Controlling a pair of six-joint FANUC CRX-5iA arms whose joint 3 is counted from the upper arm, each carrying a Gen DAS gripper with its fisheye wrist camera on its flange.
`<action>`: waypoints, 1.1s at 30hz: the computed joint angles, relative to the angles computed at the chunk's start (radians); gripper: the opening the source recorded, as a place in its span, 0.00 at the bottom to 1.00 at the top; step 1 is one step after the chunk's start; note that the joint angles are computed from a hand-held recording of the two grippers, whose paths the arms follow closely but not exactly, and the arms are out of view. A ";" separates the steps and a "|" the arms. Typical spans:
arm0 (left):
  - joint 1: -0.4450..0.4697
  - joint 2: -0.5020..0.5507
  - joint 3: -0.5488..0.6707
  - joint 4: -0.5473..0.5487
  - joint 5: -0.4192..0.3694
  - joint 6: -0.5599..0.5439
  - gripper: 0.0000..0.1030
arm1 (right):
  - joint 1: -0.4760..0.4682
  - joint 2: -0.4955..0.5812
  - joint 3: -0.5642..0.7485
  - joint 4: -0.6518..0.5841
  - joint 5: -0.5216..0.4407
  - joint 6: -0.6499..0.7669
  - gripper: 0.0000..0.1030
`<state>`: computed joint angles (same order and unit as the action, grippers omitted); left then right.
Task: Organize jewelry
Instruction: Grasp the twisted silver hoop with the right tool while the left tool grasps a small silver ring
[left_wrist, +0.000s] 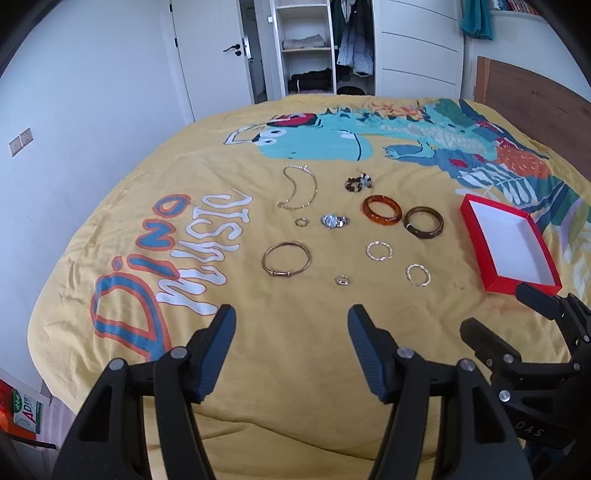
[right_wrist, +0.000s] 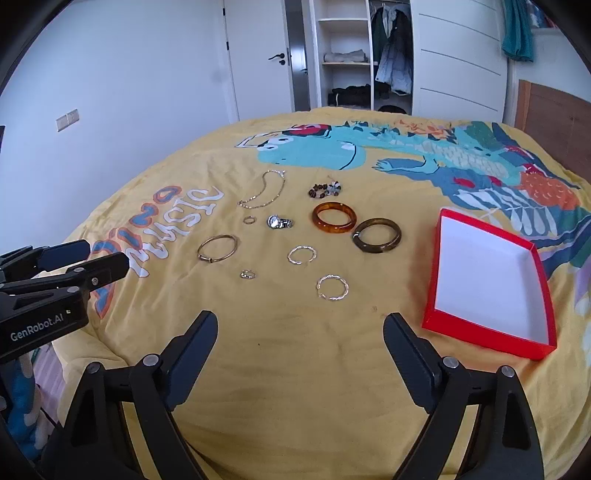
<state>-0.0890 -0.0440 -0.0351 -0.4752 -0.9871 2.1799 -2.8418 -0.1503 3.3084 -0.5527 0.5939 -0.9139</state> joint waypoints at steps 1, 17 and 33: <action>0.001 0.009 0.004 0.001 -0.001 -0.002 0.59 | 0.001 -0.009 -0.005 -0.003 0.003 0.002 0.85; 0.073 0.104 0.008 0.070 0.025 -0.054 0.59 | 0.016 -0.119 -0.076 -0.023 0.019 0.043 0.74; 0.149 0.182 0.002 0.179 0.046 -0.113 0.59 | 0.018 -0.225 -0.169 -0.004 0.042 0.029 0.67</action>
